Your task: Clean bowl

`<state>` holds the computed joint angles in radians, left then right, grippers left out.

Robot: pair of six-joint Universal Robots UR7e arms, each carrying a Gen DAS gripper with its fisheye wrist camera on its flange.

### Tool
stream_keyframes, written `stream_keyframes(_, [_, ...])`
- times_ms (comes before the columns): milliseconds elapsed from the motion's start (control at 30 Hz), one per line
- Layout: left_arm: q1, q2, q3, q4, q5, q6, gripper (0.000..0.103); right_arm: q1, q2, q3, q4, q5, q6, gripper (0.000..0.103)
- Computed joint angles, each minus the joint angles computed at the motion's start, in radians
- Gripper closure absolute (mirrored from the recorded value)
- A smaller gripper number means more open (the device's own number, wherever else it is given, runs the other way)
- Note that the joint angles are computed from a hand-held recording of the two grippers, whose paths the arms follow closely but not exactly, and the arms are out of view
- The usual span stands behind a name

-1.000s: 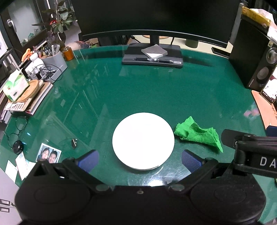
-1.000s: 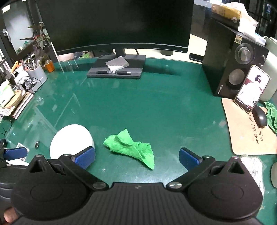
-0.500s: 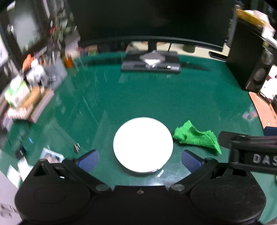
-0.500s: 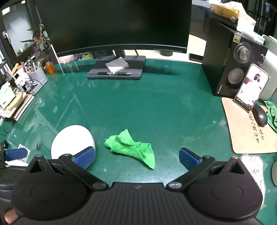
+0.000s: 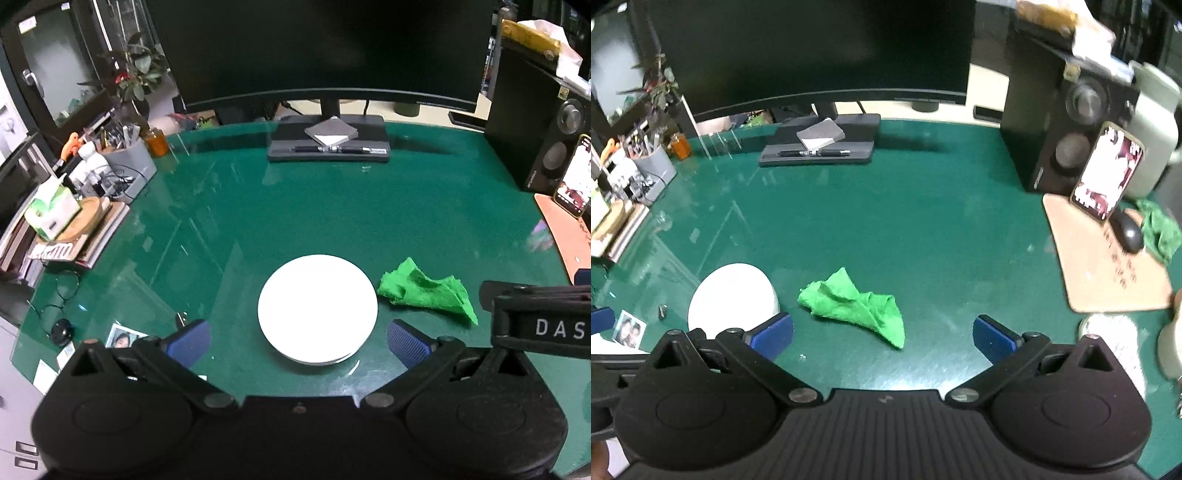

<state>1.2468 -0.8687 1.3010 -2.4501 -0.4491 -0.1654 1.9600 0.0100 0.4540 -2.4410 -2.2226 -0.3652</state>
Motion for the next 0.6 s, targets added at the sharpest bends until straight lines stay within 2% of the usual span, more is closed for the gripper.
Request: stream_keyframes(600, [0.000,-0.019,0.012,0.078,0.016,-0.112,0.001,-0.006,0.007,-0.036,0.063,0.019,0.014,0.000])
